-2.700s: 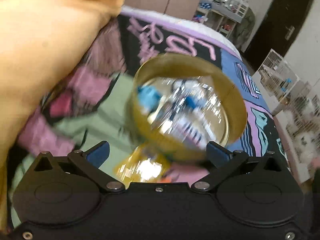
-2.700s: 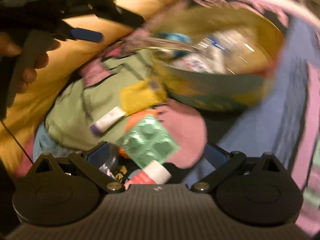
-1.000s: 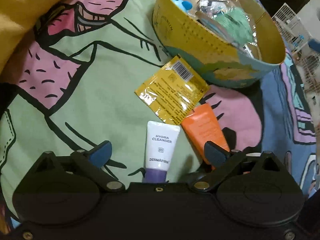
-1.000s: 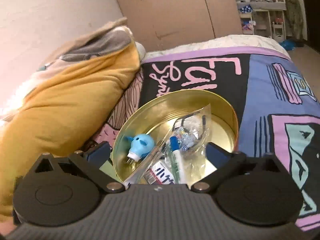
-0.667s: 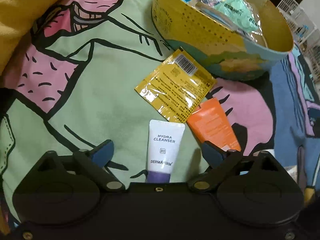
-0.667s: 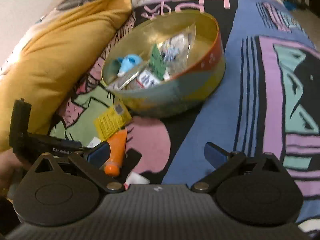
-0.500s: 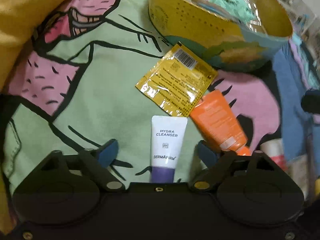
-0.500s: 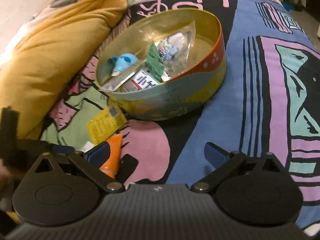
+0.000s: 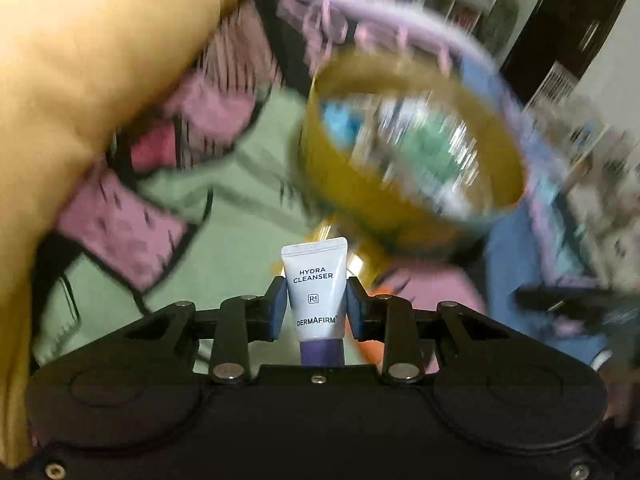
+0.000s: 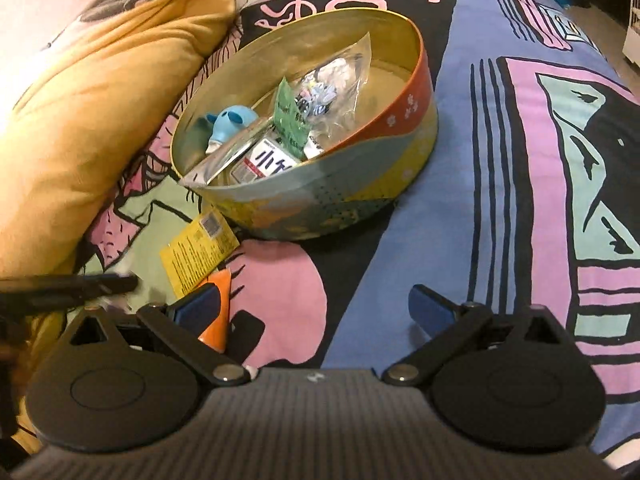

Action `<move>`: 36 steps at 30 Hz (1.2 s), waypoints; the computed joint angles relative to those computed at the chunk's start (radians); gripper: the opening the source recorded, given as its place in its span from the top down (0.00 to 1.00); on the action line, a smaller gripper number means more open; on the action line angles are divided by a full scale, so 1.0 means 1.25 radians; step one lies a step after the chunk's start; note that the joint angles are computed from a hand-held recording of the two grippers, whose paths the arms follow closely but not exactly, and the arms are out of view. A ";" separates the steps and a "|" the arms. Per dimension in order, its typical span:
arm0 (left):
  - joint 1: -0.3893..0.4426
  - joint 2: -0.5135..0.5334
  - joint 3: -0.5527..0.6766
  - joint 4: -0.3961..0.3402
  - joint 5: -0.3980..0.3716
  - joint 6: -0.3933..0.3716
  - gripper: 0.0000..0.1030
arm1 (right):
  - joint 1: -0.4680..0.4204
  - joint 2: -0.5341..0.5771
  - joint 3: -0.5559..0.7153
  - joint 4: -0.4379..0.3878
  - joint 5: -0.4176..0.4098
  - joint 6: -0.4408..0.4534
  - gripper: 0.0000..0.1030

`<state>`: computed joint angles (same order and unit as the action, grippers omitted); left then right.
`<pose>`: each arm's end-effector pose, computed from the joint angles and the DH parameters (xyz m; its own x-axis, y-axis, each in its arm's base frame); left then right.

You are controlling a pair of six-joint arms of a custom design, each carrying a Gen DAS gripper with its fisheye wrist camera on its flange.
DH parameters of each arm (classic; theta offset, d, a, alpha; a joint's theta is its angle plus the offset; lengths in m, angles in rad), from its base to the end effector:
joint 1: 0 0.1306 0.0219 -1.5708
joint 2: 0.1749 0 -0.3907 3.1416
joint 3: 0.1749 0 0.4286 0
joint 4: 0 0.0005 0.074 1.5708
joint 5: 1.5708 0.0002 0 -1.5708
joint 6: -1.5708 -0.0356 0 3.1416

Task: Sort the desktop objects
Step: 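Grasp the white Hydra Cleanser tube with the left tool and drop it into the tin, then grasp the pink-and-white bottle with the right tool and drop it into the tin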

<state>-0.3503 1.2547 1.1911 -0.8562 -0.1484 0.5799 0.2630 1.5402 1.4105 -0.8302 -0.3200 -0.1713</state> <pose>0.4343 -0.1536 0.4032 -0.7649 -0.2975 -0.5714 -0.1959 0.9524 -0.2337 0.5426 0.1572 0.3734 -0.8512 -0.0616 -0.5213 -0.2800 0.8933 0.3517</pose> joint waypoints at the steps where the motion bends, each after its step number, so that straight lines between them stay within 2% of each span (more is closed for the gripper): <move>1: -0.003 -0.006 0.012 0.006 -0.008 -0.007 0.72 | -0.002 0.000 0.000 0.005 -0.005 -0.007 0.00; 5: 0.002 0.020 0.096 0.022 0.015 -0.026 0.72 | -0.010 0.001 0.001 0.022 -0.028 -0.032 0.00; 9: -0.013 0.137 0.254 0.014 -0.036 -0.067 0.71 | -0.012 0.005 0.004 0.014 -0.040 -0.033 0.00; 10: -0.012 0.165 0.284 0.033 -0.043 -0.064 0.62 | -0.012 0.006 0.003 0.013 -0.041 -0.029 0.00; 11: -0.013 0.185 0.304 0.045 -0.042 -0.062 0.23 | -0.011 0.004 0.001 0.012 -0.041 -0.024 0.00; 12: -0.014 0.212 0.330 0.044 -0.042 -0.059 0.05 | -0.010 0.004 0.001 0.008 -0.041 -0.015 0.00; 13: -0.016 0.234 0.354 0.023 -0.051 -0.049 0.00 | -0.010 0.004 0.000 0.005 -0.043 -0.010 0.00; 15: -0.017 0.267 0.394 -0.055 -0.047 -0.027 0.00 | -0.013 0.000 -0.004 0.002 -0.054 -0.007 0.00; 17: -0.018 0.237 0.340 -0.030 -0.039 -0.005 0.00 | -0.021 -0.001 -0.003 -0.006 -0.093 -0.014 0.00; 20: -0.014 0.158 0.226 0.001 -0.022 0.039 0.00 | -0.039 0.025 0.026 -0.069 -0.231 -0.026 0.00; 22: -0.008 0.092 0.140 0.024 -0.006 0.077 0.00 | -0.039 0.036 0.045 -0.118 -0.273 0.004 0.00; 25: 0.002 0.003 0.030 0.015 -0.009 0.122 0.00 | -0.018 0.042 0.066 -0.201 -0.235 0.092 0.00; 28: 0.014 -0.048 -0.037 -0.005 -0.008 0.143 0.00 | 0.004 0.042 0.064 -0.234 -0.204 0.136 0.00; 30: 0.022 -0.064 -0.059 -0.021 0.003 0.174 0.00 | 0.017 0.054 0.071 -0.256 -0.193 0.147 0.03; 33: 0.037 -0.065 -0.077 0.007 0.054 0.196 0.00 | 0.045 0.078 0.085 -0.307 -0.166 0.178 0.10; 36: 0.031 -0.062 -0.081 0.025 0.052 0.187 0.00 | 0.083 0.070 0.061 -0.286 -0.080 0.205 0.10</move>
